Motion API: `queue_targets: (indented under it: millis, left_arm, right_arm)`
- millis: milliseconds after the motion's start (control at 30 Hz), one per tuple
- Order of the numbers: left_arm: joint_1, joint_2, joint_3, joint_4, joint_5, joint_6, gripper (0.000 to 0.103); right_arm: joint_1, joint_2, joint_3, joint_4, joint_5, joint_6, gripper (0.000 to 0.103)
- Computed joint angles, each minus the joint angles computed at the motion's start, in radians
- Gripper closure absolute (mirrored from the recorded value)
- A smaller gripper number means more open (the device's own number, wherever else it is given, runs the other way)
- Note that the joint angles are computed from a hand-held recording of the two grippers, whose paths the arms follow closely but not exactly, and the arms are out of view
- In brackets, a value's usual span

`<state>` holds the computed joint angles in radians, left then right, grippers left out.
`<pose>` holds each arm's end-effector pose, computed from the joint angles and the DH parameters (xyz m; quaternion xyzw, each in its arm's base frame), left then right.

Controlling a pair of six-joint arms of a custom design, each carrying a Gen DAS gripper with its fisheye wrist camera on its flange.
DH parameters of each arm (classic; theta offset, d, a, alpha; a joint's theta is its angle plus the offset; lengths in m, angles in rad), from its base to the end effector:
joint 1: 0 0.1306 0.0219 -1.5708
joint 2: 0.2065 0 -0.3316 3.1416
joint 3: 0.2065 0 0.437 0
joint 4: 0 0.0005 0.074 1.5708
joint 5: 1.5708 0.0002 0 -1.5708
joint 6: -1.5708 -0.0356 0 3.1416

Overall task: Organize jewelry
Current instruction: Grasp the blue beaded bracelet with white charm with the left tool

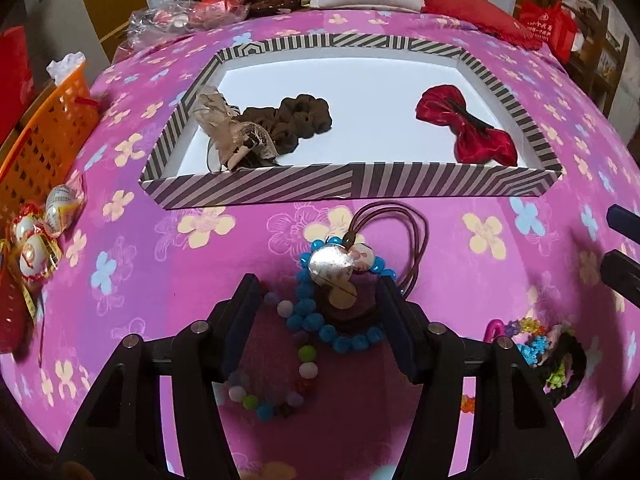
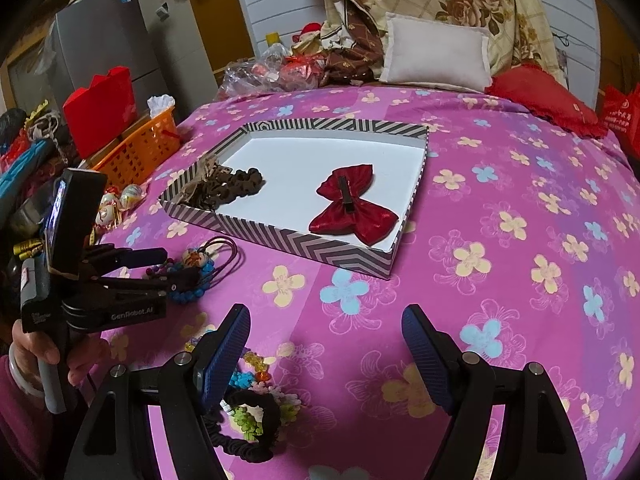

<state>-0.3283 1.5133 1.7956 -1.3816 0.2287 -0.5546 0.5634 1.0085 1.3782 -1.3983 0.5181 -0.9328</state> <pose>0.5084 -0.1822 0.4834 0.4368 0.8620 -0.0840 0.2431 0.3207 0.1811 0.5094 0.2385 0.9029 -0.0048 0.3576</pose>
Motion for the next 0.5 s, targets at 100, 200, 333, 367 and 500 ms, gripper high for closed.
queue_targets:
  millis: [100,200,333,367,500]
  left_arm:
    - [-0.004,0.011,0.011,0.001,-0.008,-0.011,0.054]
    - [-0.006,0.01,0.005,0.012,-0.01,-0.025,0.06]
    - [-0.003,0.028,0.022,-0.016,0.017,-0.015,0.076]
    - [-0.001,0.034,0.03,-0.021,0.021,-0.004,0.083]
    - [0.012,0.047,0.053,-0.044,0.063,0.026,0.087]
  right_arm:
    - [-0.003,0.003,-0.003,0.0,-0.01,0.0,0.027]
    - [-0.005,0.006,-0.003,0.001,-0.016,0.003,0.027]
    - [-0.005,0.007,-0.006,0.001,-0.019,0.005,0.027]
    - [-0.005,0.008,-0.007,0.0,-0.02,0.006,0.027]
    - [-0.006,0.012,-0.004,-0.003,-0.023,0.006,0.027]
